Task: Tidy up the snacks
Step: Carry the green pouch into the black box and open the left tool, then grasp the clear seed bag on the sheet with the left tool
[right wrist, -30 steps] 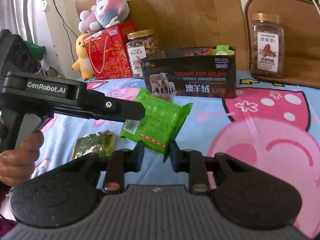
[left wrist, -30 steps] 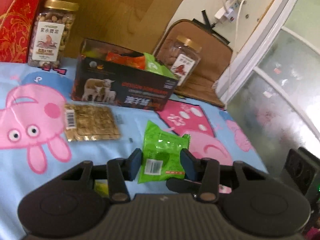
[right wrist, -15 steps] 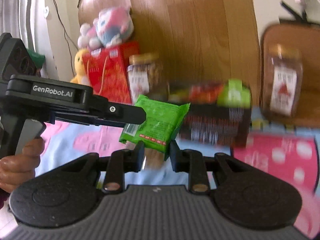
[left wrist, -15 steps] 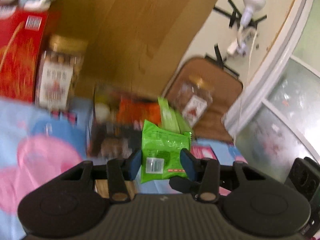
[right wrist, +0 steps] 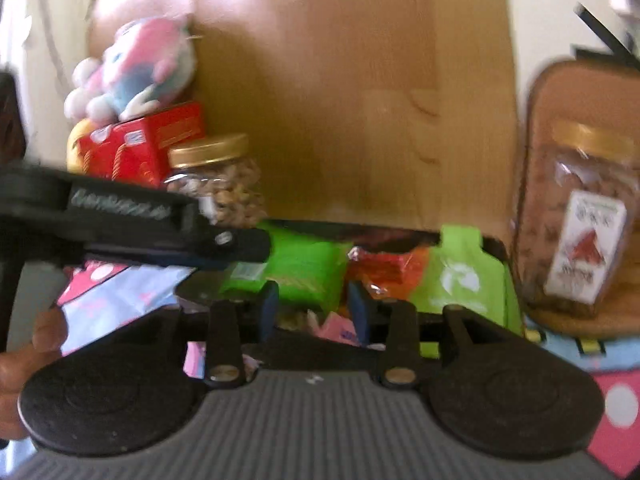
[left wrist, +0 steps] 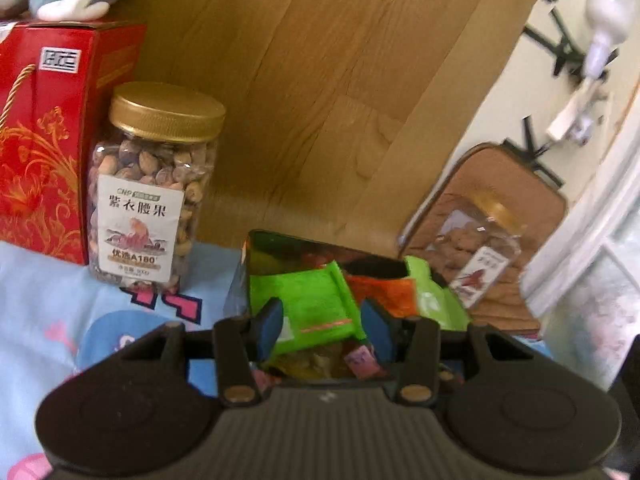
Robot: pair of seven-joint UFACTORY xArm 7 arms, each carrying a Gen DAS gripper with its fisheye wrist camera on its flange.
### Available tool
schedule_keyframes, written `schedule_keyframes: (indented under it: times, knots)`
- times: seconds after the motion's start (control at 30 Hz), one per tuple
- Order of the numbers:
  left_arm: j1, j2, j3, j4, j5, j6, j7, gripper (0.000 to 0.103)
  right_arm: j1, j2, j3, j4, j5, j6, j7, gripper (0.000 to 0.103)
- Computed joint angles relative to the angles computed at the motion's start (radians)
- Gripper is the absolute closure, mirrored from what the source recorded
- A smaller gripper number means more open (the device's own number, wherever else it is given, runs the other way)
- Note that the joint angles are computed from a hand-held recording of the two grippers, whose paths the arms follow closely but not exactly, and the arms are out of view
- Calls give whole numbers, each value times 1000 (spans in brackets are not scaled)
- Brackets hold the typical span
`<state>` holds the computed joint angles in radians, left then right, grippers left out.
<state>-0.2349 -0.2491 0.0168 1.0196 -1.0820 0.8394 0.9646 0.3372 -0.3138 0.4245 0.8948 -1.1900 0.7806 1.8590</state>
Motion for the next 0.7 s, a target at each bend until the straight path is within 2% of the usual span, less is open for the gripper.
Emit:
schedule_keyframes:
  times: [0.1,0.17,0.3,0.4,0.5,0.57,0.67,0.7]
  knots:
    - [23,-68,70,-52,-67,90,84,57,10,-91,36,-67,-17,17,120,62]
    - [52,-92,112,-75,-73,162,99,57,20,-170,60,-131,-13,-7,186,61]
    - [114,-99,130,-111,13,228,37,57,37,-258,80,-229,84,-91,243,60]
    - [148,-66,130,-120,64,277,-27,57,15,-254,60,-272,129,-220,291,60]
    - [160,-38,112,-126,76,294,-63,57,-41,-260,61,-315,141,-360,393,60]
    - [168,-23,106,-131,77,315,-74,57,-84,-264,73,-321,141,-416,418,61]
    - [175,-29,102,-158,34,322,-56,54,-168,-262,110,-319,127,-500,460,61]
    - [175,-31,98,-162,30,327,-55,54,-221,-256,137,-312,96,-560,503,61]
